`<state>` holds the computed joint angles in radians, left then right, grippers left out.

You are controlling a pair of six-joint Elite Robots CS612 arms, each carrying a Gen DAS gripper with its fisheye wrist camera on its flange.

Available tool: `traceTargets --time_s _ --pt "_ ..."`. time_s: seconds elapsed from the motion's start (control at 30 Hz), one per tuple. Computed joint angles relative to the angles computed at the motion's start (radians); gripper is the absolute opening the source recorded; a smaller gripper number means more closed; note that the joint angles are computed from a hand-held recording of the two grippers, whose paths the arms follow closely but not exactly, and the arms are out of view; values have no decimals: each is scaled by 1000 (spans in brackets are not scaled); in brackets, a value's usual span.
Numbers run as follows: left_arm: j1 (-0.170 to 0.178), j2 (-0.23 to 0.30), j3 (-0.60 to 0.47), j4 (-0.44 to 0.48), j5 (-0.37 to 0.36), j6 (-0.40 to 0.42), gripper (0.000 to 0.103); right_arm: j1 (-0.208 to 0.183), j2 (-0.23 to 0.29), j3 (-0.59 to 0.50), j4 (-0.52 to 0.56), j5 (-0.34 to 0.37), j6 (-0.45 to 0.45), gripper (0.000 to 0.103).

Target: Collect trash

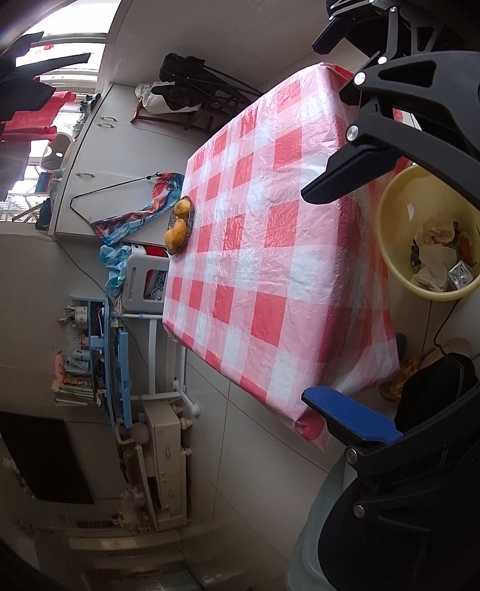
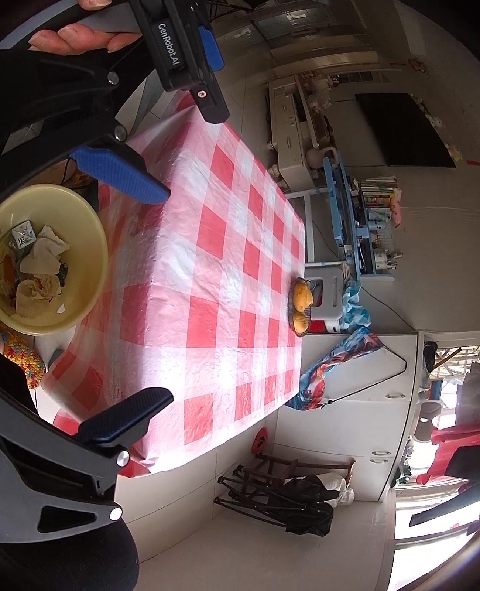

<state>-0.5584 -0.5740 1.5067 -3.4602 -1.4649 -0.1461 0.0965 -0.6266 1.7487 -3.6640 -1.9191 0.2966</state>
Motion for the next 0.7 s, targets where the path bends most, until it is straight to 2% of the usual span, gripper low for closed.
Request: traceTargets --time_s 0.7 --pt "-8 -2 8 -23 23 29 96 -5 -3 6 -7 -3 36 95"
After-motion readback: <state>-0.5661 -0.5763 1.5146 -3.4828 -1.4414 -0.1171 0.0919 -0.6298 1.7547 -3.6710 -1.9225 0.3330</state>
